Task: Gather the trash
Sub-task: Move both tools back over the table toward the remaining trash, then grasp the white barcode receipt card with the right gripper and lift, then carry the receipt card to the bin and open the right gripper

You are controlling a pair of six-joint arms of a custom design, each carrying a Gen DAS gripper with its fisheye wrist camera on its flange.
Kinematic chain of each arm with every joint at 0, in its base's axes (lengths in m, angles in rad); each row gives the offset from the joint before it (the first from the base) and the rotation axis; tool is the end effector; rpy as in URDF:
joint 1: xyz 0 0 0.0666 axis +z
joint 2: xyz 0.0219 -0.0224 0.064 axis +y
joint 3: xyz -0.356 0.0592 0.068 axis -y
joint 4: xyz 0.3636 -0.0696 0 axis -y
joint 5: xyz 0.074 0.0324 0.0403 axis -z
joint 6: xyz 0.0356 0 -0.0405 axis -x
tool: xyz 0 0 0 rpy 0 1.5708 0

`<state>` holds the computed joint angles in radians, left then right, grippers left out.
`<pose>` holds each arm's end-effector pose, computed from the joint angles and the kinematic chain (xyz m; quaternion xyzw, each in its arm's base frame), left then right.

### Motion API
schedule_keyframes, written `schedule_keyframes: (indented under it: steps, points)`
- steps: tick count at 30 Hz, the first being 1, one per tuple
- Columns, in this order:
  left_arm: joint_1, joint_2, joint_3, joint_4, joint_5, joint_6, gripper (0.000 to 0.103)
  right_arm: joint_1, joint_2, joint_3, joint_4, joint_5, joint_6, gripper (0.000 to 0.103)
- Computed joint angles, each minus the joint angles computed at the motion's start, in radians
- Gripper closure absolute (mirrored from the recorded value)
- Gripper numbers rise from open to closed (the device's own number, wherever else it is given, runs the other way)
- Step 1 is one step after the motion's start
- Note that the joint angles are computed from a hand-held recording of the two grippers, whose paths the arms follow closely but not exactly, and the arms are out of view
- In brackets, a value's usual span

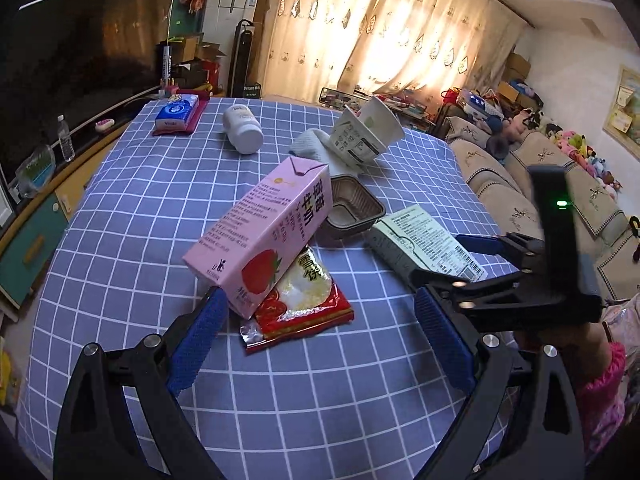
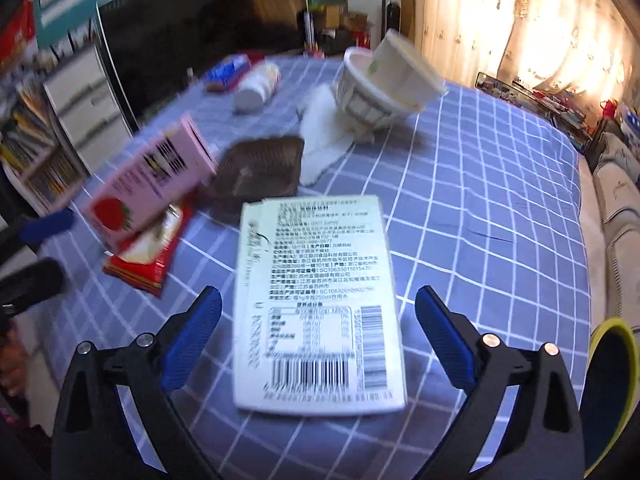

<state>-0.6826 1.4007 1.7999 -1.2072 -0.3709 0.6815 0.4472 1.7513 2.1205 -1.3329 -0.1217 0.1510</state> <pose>0.3474 -0.2663 0.5567 -0.0681 0.9123 -0.0978 0.3919 0.4978 0.2431 0.5099 -0.2980 0.9049 0.1014 0.2865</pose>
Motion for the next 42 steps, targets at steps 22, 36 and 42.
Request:
schedule_keyframes:
  steps: [22,36,42]
  points:
    - [0.015,0.012,-0.023,0.021,0.033,0.004,0.01,-0.028,-0.012,-0.031,0.021,-0.021,-0.088,0.035]
    - [0.001,0.069,0.027,0.001,0.046,-0.011,0.01,-0.209,-0.196,-0.223,0.123,0.02,-0.191,0.035]
    - [-0.006,0.103,0.065,-0.017,0.045,-0.022,0.01,-0.346,-0.215,-0.255,0.143,0.081,-0.235,0.035]
